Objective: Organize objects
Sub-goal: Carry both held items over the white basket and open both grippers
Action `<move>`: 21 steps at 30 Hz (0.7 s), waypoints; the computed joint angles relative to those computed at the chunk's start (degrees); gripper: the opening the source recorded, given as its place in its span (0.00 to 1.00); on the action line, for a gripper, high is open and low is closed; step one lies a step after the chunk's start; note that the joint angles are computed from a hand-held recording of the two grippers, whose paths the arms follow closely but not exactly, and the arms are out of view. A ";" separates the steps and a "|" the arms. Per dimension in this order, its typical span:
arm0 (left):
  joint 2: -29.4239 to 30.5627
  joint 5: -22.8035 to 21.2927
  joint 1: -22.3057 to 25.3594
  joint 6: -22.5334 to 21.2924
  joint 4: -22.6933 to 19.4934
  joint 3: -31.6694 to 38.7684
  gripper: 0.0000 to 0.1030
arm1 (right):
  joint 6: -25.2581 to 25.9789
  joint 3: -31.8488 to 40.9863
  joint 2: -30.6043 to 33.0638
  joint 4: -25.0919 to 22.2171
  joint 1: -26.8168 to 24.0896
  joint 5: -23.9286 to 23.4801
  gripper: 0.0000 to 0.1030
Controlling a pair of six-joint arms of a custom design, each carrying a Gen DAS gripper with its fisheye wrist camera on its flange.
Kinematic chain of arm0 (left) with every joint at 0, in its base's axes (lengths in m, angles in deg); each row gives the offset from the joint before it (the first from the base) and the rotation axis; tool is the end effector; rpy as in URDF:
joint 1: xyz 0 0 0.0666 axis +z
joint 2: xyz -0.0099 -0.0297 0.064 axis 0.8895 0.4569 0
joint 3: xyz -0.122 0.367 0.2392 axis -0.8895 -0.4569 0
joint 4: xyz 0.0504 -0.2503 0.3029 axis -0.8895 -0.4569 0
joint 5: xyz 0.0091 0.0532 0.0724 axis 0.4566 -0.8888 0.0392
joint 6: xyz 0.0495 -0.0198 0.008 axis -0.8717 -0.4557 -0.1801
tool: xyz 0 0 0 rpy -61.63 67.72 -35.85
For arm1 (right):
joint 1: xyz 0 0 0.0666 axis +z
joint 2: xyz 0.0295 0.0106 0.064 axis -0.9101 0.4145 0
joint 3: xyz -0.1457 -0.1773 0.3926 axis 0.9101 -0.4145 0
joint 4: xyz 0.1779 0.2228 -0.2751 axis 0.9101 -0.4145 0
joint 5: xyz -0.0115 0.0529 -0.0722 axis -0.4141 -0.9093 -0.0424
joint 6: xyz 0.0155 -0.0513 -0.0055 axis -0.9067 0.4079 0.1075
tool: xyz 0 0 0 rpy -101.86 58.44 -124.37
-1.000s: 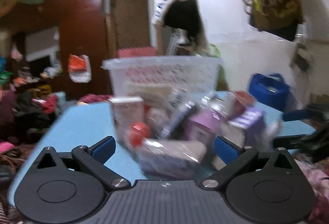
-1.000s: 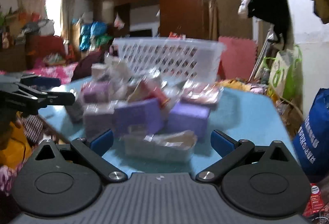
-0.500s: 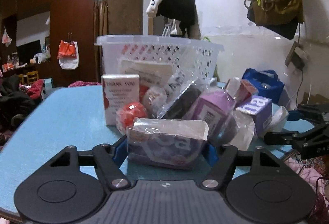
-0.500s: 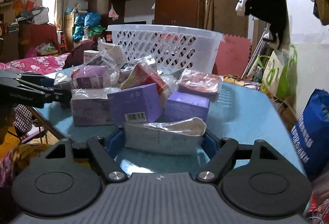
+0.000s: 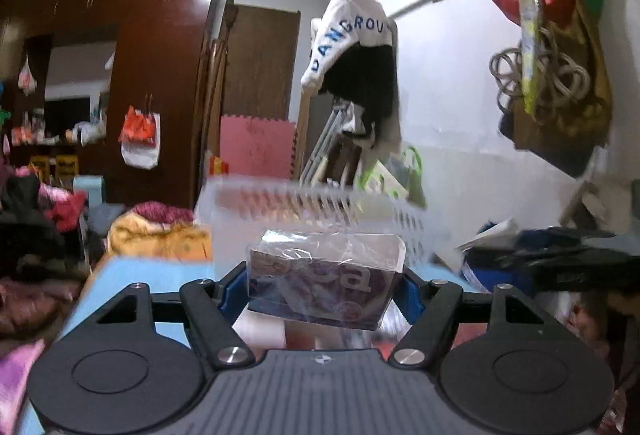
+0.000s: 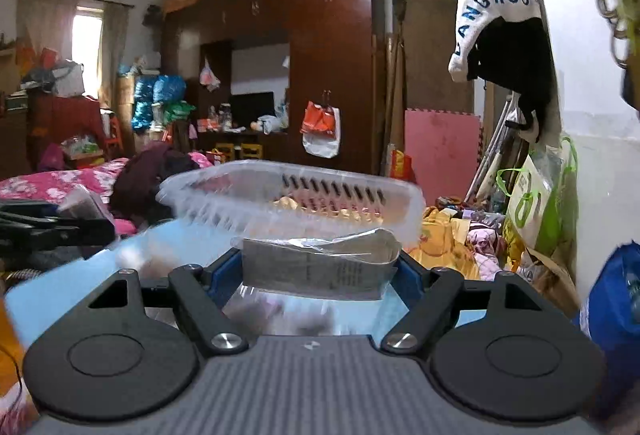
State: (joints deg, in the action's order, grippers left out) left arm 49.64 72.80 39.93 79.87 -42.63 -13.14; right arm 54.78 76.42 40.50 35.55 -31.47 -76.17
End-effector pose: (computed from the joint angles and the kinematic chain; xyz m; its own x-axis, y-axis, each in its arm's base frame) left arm 0.4113 -0.1694 0.4717 -0.2441 -0.0359 -0.9691 0.2503 0.9631 -0.0988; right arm 0.4988 0.3306 0.4821 -0.2436 -0.1277 -0.9614 -0.4415 0.8972 -0.0074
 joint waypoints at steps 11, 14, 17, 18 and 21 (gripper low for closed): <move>17.61 -0.79 3.84 2.79 -21.96 27.95 0.73 | -2.22 23.60 13.17 -19.24 -2.91 -1.20 0.78; 18.80 -0.74 3.91 2.72 -22.60 28.77 0.76 | -1.26 23.01 12.89 -19.64 -2.76 -2.05 0.86; 18.97 -2.33 4.04 1.34 -21.07 28.11 1.00 | 0.84 22.56 12.26 -19.23 -2.20 -0.39 0.99; 18.68 -3.28 3.94 0.69 -19.99 27.20 1.00 | 1.62 22.15 11.81 -18.86 -2.05 0.39 0.99; 16.77 -3.34 3.74 0.10 -18.22 24.93 1.00 | 3.10 18.07 8.59 -15.68 -1.71 0.22 1.00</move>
State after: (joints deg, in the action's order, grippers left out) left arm 66.41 69.46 43.67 79.97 -60.85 11.79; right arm 57.89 94.49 49.09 19.88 -33.18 -75.95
